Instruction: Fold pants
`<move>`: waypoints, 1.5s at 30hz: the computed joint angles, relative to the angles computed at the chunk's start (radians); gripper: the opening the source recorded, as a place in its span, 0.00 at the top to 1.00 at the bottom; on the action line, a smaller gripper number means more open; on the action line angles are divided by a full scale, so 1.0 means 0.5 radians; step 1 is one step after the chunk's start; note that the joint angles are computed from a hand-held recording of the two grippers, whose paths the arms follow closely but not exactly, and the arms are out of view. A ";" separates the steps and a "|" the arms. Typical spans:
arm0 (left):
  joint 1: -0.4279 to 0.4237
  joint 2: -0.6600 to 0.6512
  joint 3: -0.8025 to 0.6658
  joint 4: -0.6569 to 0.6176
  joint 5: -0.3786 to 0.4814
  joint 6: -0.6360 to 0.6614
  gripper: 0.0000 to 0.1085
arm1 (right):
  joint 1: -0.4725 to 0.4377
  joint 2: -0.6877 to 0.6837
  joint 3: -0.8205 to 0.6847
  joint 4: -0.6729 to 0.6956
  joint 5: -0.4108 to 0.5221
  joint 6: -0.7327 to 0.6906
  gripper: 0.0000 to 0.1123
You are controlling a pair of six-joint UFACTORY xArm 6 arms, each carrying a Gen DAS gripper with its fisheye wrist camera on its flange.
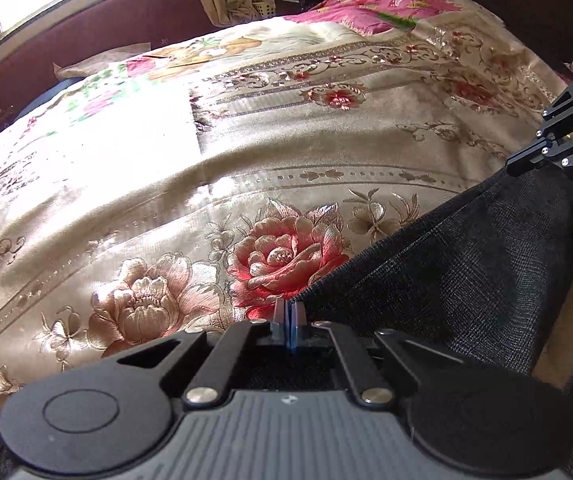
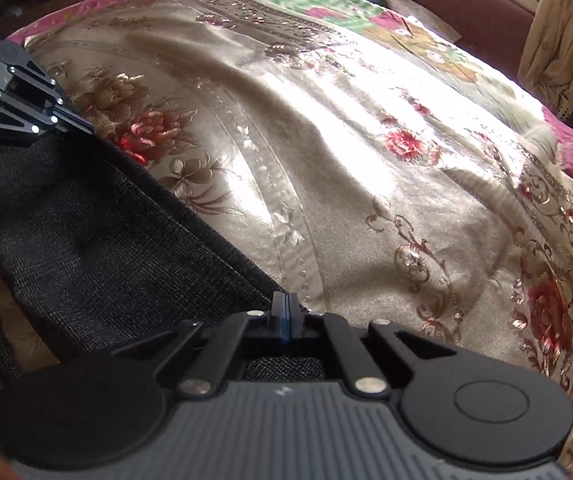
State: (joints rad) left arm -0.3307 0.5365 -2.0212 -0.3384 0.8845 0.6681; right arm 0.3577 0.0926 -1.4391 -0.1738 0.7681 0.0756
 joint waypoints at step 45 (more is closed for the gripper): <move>0.243 0.400 -0.565 0.094 0.471 0.449 0.38 | 0.116 1.088 -1.513 0.241 1.006 -0.840 0.55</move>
State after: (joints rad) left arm -0.2090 0.7363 -2.3036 -0.2915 1.1200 0.8924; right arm 0.4158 0.6366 -2.1957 -0.0533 1.2710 -0.3444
